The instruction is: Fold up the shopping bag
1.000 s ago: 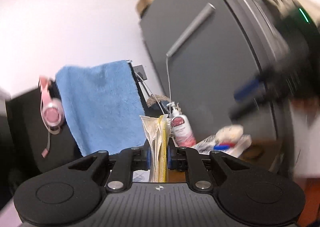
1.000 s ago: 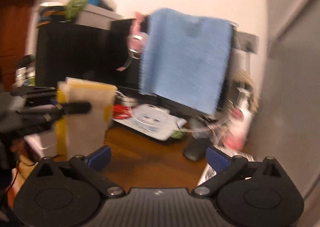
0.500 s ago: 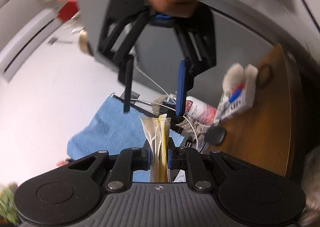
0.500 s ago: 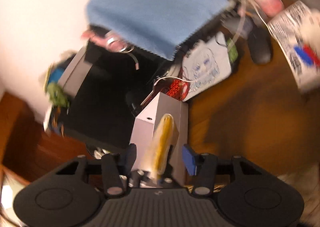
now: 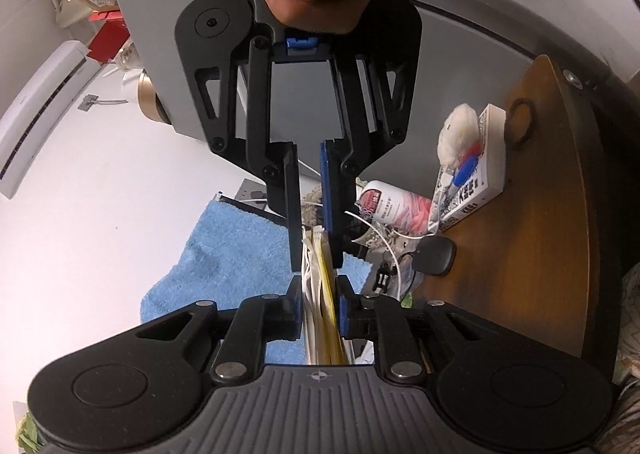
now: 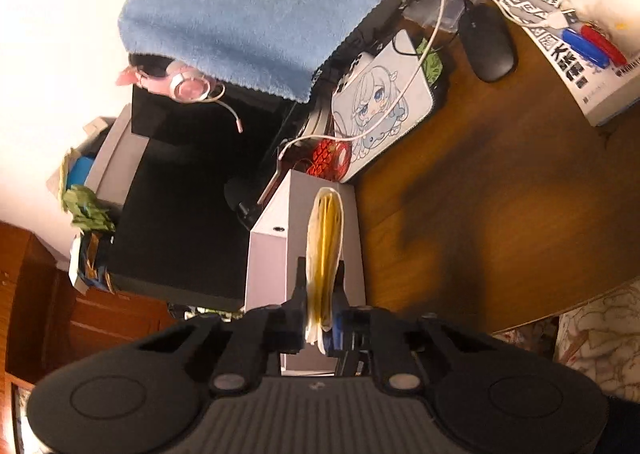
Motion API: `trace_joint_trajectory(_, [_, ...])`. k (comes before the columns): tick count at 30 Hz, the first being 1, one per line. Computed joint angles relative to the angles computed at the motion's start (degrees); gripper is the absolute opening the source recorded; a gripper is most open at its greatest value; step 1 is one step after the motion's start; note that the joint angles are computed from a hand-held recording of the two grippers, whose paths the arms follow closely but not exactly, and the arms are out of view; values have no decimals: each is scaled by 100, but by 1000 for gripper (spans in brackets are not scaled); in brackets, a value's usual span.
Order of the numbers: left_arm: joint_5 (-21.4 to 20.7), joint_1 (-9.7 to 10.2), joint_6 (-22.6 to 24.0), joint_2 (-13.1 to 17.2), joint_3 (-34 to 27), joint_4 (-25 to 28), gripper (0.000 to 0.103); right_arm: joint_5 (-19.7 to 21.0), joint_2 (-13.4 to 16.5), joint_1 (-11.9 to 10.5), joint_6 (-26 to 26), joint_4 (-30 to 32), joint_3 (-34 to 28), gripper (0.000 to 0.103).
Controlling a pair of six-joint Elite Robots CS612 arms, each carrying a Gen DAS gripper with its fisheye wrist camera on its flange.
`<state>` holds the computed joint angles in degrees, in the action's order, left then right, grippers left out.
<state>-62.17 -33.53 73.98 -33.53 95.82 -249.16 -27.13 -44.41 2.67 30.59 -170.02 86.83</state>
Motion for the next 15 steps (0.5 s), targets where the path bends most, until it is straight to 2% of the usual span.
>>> trace_joint_trajectory(3, [1,-28,-138,3,-25,-137,24,-108,140,-16,804,-1015,-29,10])
trace_joint_trajectory(5, [10,-41,-184,1,-49,-175,25,-5,243,-36,1130,-1319,-121,10])
trace_joint_trajectory(7, [65,-49,-174,17,-97,-180,26,93,293,-42,1237,-1400,-177,10])
trace_joint_trajectory(12, [153,-49,-493,8,-118,-60,11,97,360,-26,1519,-1756,-225,10])
trace_joint_trajectory(15, [162,-34,-689,5,-117,-33,10,27,380,-12,1609,-1896,-235,10])
